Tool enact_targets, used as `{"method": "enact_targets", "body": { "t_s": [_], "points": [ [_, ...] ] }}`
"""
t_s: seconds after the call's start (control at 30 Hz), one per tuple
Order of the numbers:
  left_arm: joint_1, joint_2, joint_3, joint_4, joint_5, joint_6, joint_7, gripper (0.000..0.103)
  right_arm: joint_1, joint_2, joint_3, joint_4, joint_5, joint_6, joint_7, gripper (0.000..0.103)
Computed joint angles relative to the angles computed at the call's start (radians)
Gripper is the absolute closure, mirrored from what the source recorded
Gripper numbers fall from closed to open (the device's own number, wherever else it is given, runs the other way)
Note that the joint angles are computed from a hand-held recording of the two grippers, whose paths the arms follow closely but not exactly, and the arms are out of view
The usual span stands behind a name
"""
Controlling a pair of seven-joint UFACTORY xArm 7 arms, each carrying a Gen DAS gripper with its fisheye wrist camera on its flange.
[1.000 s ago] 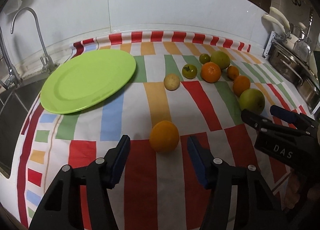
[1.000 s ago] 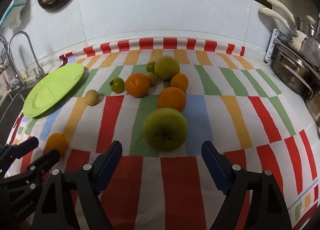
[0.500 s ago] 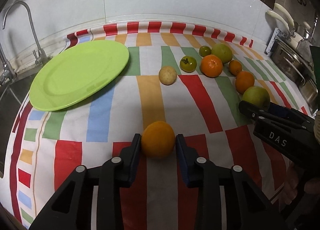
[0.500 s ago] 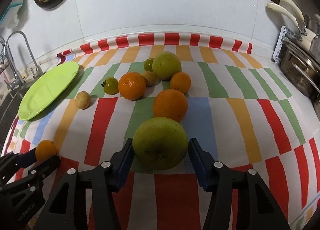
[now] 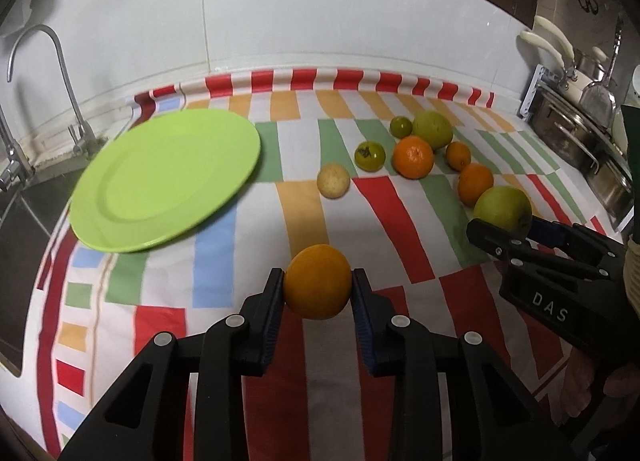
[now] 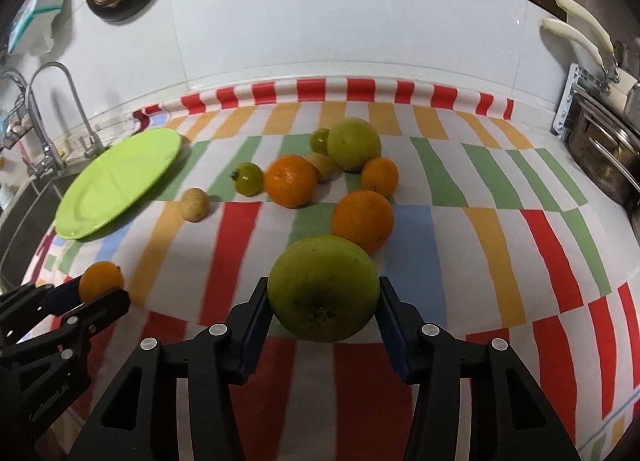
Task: Organize fruits
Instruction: 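Close the left tool on the orange while the right tool grasps the green apple, then carry the orange with the left tool onto the green plate while the right tool releases the apple there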
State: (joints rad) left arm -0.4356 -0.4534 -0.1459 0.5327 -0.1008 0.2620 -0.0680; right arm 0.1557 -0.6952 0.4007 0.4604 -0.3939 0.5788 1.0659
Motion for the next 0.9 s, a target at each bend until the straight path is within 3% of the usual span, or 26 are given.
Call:
{"method": "enact_targets", "body": {
  "t_s": [0.5, 0.9],
  "points": [
    [0.003, -0.146, 0.110, -0.024, -0.051, 0.014, 0.139, 0.070, -0.011, 0.058, 0.105, 0.160, -0.082, 0.000, 0.056, 0.052],
    [0.049, -0.145, 0.190, 0.006, -0.095, -0.005, 0.260, 0.070, -0.028, 0.263, 0.155, 0.360, -0.254, -0.045, 0.132, 0.052]
  ]
}}
